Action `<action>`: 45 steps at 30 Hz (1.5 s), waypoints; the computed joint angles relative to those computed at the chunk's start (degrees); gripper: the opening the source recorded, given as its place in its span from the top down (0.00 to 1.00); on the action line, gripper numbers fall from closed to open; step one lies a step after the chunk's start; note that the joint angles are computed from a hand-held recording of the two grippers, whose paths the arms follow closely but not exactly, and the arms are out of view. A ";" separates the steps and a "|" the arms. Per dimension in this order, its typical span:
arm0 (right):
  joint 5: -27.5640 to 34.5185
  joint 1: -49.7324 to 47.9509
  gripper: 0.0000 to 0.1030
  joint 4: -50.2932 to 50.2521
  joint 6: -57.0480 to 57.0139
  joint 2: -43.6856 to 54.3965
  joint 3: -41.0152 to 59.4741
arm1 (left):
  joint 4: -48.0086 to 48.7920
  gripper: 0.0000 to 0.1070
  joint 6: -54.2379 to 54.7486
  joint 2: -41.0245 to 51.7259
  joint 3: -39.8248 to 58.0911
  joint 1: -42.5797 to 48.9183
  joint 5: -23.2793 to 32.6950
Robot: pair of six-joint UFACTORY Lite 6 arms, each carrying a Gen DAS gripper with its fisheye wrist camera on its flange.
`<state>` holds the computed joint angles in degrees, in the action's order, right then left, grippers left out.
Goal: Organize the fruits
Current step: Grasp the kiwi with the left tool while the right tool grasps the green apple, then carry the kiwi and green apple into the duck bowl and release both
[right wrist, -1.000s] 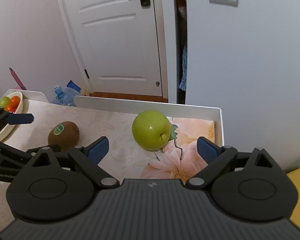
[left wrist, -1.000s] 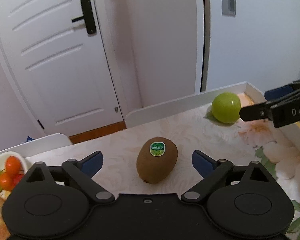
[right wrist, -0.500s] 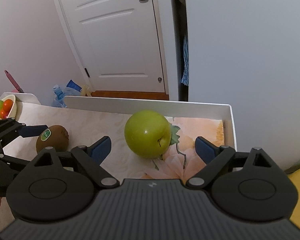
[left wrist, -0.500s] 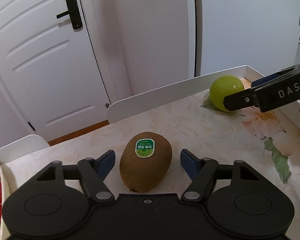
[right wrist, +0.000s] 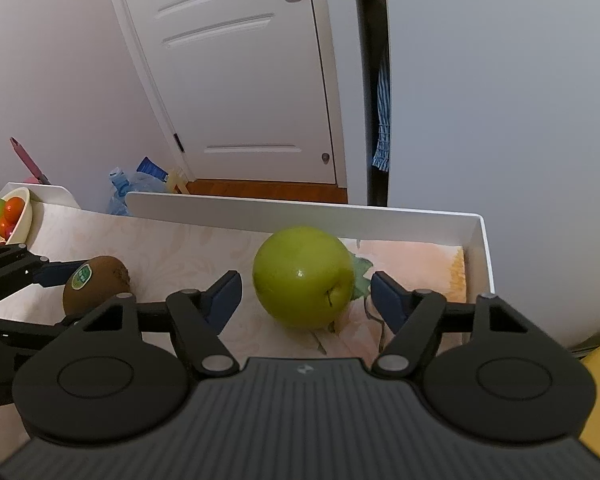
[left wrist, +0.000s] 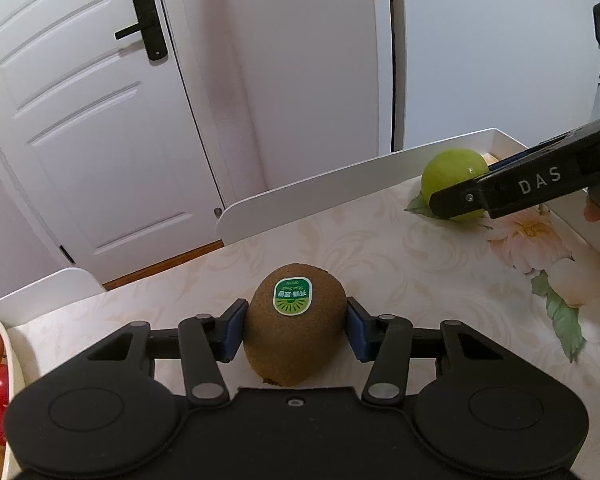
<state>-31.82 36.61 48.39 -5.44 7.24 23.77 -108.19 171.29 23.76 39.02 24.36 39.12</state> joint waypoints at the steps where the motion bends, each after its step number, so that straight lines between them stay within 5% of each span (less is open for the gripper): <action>1: -0.02 0.01 0.17 0.06 -0.08 0.08 0.07 | 0.25 0.49 -0.22 -0.20 -0.16 0.24 -0.02; 10: -0.70 1.13 0.24 2.50 -1.80 1.49 1.30 | 3.31 0.49 -2.92 -2.08 -1.35 3.92 -0.11; 12: -0.78 1.41 0.32 2.97 -2.50 1.83 1.62 | 4.60 0.49 -3.76 -2.43 -1.40 5.25 0.19; 29: -0.73 14.44 0.32 26.61 -22.09 -0.84 8.83 | 20.72 0.50 -18.94 -11.16 -1.19 18.43 6.55; 45: -4.94 25.66 0.32 53.45 -50.11 13.57 42.16 | 37.36 0.50 -35.82 -5.28 21.91 33.03 19.02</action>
<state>-36.76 62.27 101.85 -55.55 20.81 65.93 -70.84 135.47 18.48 60.93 57.39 58.15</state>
